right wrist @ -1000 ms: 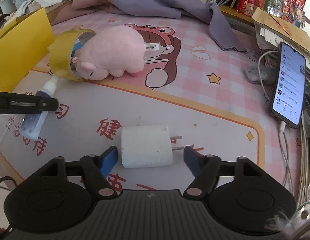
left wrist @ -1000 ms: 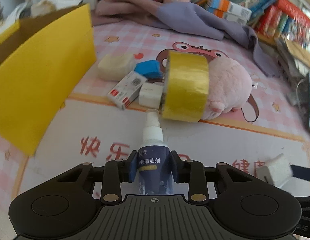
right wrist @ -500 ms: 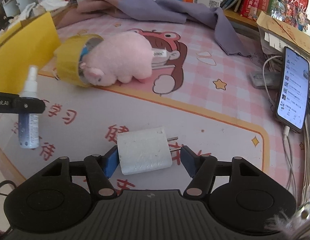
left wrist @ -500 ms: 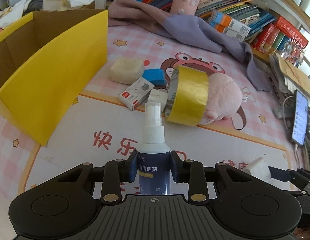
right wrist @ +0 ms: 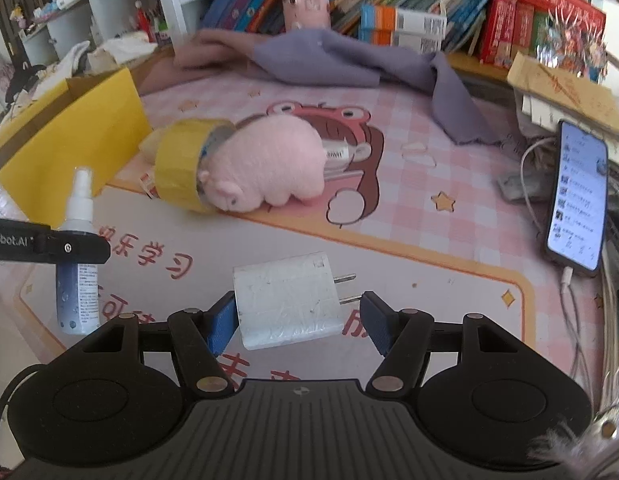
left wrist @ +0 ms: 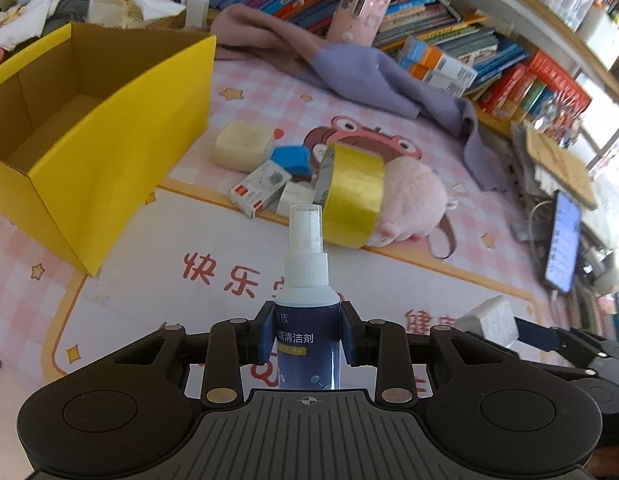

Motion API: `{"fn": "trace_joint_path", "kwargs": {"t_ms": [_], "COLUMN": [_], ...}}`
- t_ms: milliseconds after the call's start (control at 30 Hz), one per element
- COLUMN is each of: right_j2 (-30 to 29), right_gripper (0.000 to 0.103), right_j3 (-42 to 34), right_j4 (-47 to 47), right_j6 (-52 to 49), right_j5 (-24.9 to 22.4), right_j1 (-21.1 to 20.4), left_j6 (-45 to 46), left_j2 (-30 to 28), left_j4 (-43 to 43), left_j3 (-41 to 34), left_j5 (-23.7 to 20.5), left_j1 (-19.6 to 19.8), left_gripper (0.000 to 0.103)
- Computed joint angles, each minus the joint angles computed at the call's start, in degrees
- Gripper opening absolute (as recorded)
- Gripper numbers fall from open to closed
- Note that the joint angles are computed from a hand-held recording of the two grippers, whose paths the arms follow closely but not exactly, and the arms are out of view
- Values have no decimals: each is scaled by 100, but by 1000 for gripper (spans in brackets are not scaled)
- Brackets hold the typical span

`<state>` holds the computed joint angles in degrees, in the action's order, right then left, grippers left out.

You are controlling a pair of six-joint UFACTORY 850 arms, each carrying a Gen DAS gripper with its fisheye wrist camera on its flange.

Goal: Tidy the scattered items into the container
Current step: 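Carry the spray bottle and charger toward the yellow box with both tools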

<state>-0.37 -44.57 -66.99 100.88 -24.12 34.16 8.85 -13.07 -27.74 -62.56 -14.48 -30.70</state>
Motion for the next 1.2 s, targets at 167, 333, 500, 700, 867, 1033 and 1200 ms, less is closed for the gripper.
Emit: {"fn": "trace_joint_path", "kwargs": {"t_ms": [167,333,500,700,867,1033,1200], "right_j2": [29,-8,-16,-189,-593,-1043,-1490], "right_gripper": [63,63,63,63,63,63,63], "right_j3": [-16,-111,-372,-770,-1183,-1689,-2162], "right_j4": [46,213,282,332,591,742,1061], "right_j6": [84,187,224,820,1368,1708,2001], "right_j5": [-256,-650,-1201,-2298,-3091,-3809,-3989], "right_j1": [191,458,775,1441,2094,2621,2932], "left_j6": [1314,2731,4088,5711,6356,6698,6820], "left_j2": [247,419,548,923,1285,1497,1620], "left_j4": [-1246,-2645,-3893,-4772,-4881,-4781,-4452], "left_j3": [255,507,628,915,1261,1473,1591], "left_j5": [122,-72,-638,-1135,-1717,-2282,-2777], "left_j1": [45,223,609,1017,1484,2001,2485], "left_gripper": [31,31,31,31,31,31,31]}}
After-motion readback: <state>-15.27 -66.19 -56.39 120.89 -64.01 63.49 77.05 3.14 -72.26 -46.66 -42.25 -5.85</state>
